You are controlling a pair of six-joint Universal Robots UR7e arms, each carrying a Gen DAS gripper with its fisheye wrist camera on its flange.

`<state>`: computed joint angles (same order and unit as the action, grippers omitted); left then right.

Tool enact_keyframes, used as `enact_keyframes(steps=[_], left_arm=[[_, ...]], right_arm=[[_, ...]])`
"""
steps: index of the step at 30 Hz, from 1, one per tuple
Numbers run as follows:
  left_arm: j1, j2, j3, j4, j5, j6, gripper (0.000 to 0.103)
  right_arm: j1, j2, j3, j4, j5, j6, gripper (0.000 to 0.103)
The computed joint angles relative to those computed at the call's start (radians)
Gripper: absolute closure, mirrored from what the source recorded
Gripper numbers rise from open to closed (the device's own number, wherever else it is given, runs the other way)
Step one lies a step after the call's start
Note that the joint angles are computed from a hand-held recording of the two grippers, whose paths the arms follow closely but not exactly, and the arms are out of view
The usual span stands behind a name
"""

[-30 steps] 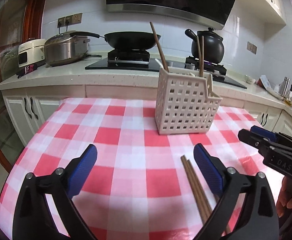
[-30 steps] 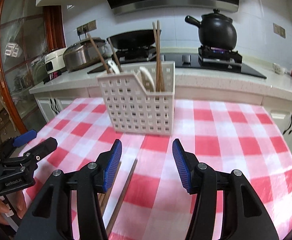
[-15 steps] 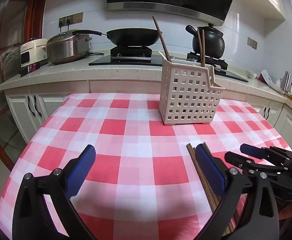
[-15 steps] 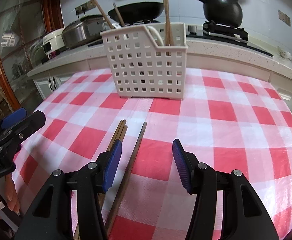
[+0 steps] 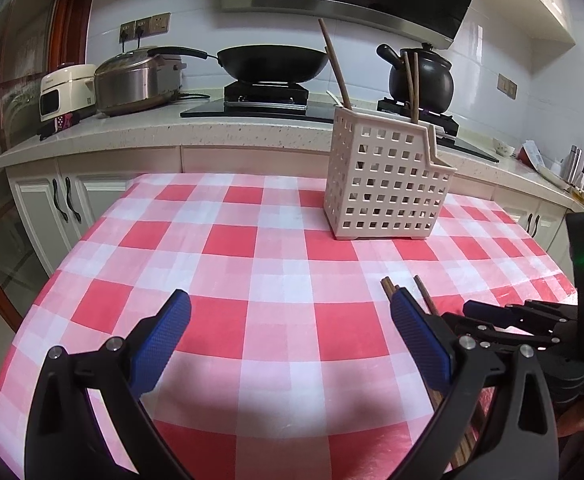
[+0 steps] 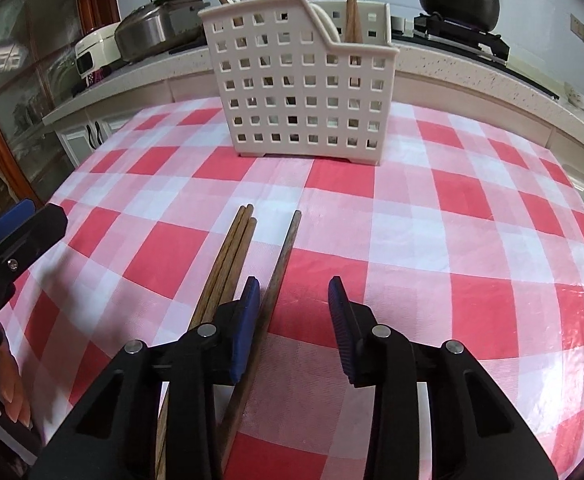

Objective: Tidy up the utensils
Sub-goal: 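Move both grippers back down toward the remaining chopsticks on the cloth, then close the right gripper on a brown chopstick while the left gripper closes on another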

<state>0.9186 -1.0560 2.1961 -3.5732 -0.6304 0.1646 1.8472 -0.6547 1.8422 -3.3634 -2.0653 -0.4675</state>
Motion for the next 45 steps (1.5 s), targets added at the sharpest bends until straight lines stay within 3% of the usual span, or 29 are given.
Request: enact_keyframes(steps=[8,11,12,21,28,32,40,45], left_arm=[[0.007,-0.001,-0.001,0.016,-0.012,-0.008,0.006],[0.009,-0.003,0.0,0.028,-0.016,-0.02,0.006],[0.009,-0.003,0.0,0.031,-0.015,-0.024,0.006],[0.019,-0.008,-0.03,0.226,-0.022,-0.137,0.006],[0.014,0.046,-0.081,0.292,-0.023,-0.159,0.007],[0.027,0.06,-0.12,0.413,-0.046,-0.234,0.007],[0.034,0.088,-0.174,0.594,-0.001,-0.349,0.008],[0.046,0.08,-0.18,0.627,-0.008,-0.385,0.009]], right_arm=[[0.016,0.028,-0.029,0.019,-0.052,-0.013,0.072],[0.025,0.037,-0.032,0.009,-0.066,-0.035,0.092],[0.028,0.042,-0.033,0.002,-0.076,-0.046,0.093],[0.011,0.013,-0.005,-0.001,-0.055,-0.052,0.097],[-0.021,-0.037,0.042,-0.031,-0.018,-0.047,0.097],[-0.035,-0.06,0.063,-0.04,0.011,-0.056,0.097],[-0.056,-0.093,0.091,-0.036,0.067,-0.052,0.097],[-0.064,-0.102,0.092,-0.024,0.085,-0.041,0.097]])
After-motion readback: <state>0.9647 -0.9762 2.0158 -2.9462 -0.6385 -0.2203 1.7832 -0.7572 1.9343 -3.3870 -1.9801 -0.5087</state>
